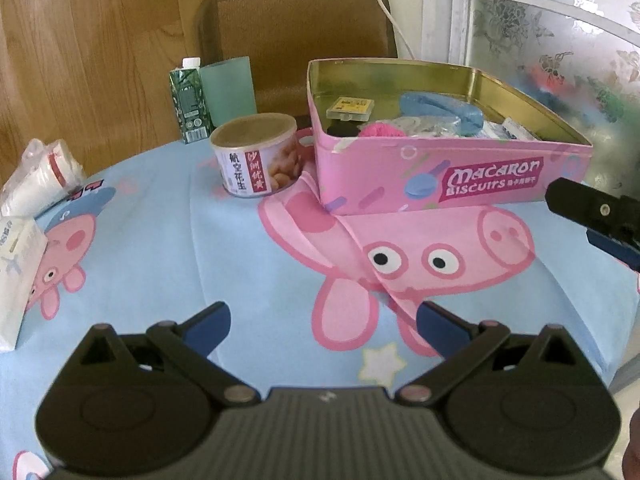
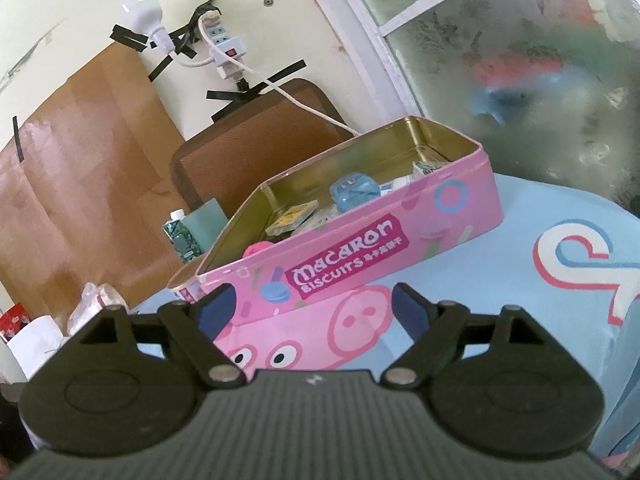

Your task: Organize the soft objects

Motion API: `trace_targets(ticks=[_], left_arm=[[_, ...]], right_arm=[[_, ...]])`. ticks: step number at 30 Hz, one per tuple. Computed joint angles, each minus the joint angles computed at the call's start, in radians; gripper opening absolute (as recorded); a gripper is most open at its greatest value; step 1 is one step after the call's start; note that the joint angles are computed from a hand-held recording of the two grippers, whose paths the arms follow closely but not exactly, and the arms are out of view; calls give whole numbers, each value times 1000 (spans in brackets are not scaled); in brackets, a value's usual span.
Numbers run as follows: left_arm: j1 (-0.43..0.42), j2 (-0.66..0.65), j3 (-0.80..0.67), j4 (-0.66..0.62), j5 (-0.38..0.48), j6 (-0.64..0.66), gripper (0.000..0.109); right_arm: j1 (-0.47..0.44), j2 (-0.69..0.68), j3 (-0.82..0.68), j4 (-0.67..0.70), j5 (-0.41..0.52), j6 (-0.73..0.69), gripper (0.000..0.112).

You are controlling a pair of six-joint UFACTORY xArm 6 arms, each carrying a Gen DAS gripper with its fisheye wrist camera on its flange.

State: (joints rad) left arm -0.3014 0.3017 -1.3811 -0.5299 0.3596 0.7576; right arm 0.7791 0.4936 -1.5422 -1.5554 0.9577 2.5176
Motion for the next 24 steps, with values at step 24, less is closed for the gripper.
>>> trace_targets(ticks=[24], left_arm=[[31, 60, -59, 62, 64, -122, 103]], right_arm=[[-21, 9, -5, 31, -76, 28, 92]])
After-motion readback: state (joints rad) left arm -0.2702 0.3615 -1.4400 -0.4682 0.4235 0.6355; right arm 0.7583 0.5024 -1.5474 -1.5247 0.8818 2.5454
